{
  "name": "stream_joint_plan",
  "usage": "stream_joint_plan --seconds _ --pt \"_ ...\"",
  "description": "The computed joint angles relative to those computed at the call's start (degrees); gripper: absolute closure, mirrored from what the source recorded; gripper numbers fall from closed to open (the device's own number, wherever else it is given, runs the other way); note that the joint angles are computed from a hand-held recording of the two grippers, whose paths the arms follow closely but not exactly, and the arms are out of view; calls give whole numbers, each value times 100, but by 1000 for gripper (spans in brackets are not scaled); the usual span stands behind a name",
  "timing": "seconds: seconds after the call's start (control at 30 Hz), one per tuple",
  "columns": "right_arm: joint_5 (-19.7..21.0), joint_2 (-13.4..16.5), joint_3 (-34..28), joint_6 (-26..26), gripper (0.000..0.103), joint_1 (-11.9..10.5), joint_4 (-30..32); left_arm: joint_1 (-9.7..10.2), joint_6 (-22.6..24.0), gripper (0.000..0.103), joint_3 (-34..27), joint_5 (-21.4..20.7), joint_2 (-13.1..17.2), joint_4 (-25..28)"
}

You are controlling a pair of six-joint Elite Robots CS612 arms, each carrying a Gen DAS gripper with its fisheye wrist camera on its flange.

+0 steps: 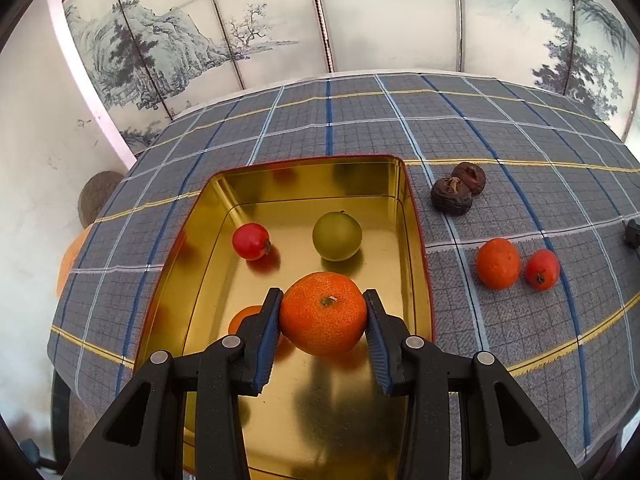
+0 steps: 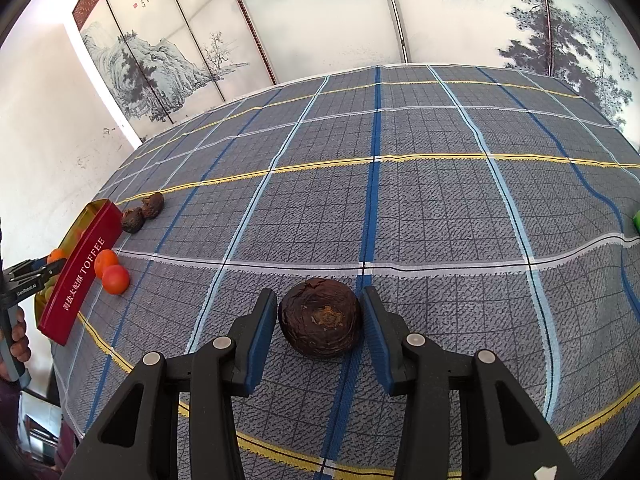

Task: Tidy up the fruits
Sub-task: 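Carry the orange over the gold tin and open the left gripper, then carry the dried fruit into the tin and open the right gripper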

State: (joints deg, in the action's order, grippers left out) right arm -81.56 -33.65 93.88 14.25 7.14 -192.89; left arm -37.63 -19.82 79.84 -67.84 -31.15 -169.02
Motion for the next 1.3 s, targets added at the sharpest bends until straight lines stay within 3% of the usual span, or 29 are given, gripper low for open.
stream_joint_plan --seconds 0.13,0.3,0.4,0.53,0.73,0.83,0.87,0.97,1.03,1.1,1.3 --pt "-2 1 -1 -3 62 -1 1 41 -113 59 -100 -135 -4 357" --pt "1 1 -1 1 62 0 0 -23 -119 36 44 253 -44 -55" --pt "-6 2 -3 2 62 1 0 -60 -140 34 146 382 -96 -217" --pt "-46 2 -10 -26 62 13 19 -70 -411 34 375 159 -212 -445" --pt "-184 -1 -37 -151 62 47 101 -168 -901 34 1016 27 -490 -1193" --pt "-279 -11 -52 -218 62 69 156 -186 -1405 32 1355 -228 -645 -1362" --pt "-315 -14 -56 -224 63 76 168 -212 -1591 32 1480 -206 -686 -1457" --pt "-357 -25 -46 -221 65 79 176 -455 -1880 31 1789 547 -787 -1401" --pt "-365 -20 -44 -175 66 81 152 -580 -1809 30 1897 848 -812 -1361" --pt "-361 -26 -20 -133 66 85 108 -701 -1615 17 2007 996 -825 -1407" --pt "-308 -122 128 -4 66 103 -187 -906 -1134 14 2275 855 -817 -2103"
